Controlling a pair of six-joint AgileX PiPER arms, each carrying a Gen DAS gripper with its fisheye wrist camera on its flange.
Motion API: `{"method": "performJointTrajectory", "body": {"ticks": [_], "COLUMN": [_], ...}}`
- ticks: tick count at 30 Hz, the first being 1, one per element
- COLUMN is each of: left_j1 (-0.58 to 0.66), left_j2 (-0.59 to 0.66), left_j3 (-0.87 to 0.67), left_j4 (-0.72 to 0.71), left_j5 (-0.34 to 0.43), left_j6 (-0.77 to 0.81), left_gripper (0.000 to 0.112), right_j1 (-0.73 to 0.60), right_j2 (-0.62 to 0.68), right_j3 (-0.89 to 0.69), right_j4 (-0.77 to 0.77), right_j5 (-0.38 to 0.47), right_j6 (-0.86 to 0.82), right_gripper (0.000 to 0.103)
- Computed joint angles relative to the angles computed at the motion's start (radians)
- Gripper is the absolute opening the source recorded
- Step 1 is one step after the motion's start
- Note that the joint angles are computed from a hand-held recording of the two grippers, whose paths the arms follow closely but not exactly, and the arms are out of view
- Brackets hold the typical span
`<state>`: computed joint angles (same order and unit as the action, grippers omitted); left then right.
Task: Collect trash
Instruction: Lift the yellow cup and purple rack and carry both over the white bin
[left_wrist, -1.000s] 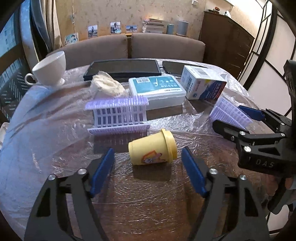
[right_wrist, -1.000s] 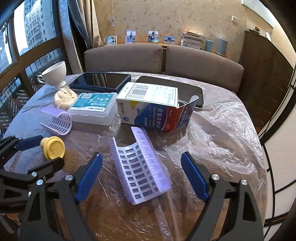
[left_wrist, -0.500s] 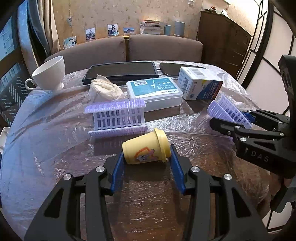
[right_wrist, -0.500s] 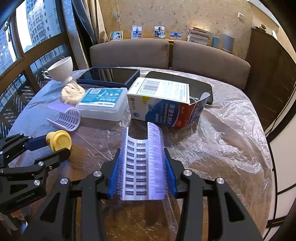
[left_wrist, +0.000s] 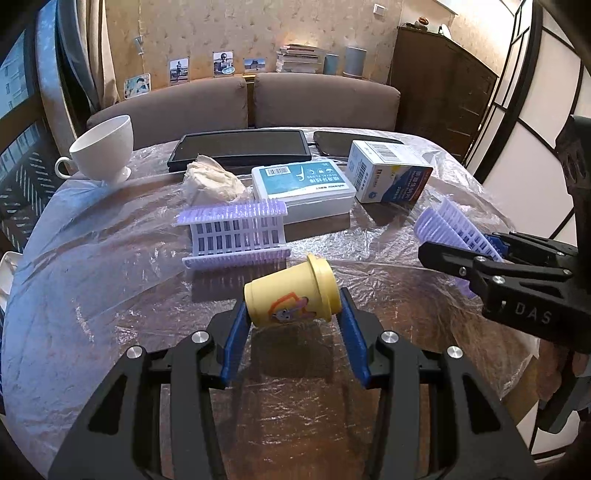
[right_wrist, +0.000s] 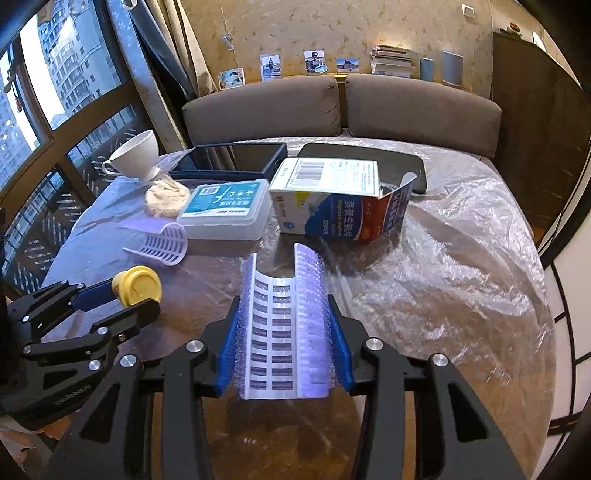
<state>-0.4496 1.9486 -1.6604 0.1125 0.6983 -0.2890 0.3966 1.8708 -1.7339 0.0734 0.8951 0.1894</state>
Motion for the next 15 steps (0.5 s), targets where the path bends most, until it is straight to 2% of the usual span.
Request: {"method": "performJointTrajectory", "body": {"ticks": [15], "left_j1": [0.012], "left_j2": [-0.05], "left_j3": [0.059], "left_j4": [-0.053], "left_j5": [0.009], "left_j6": [0.024], "left_gripper": [0.048], "right_j1": [0.04], "right_j2": [-0.077], "right_j3": [0.08], "right_j4": [-0.005], "right_j5": [0.01], "right_j6": [0.051], "right_gripper": [0.042]}}
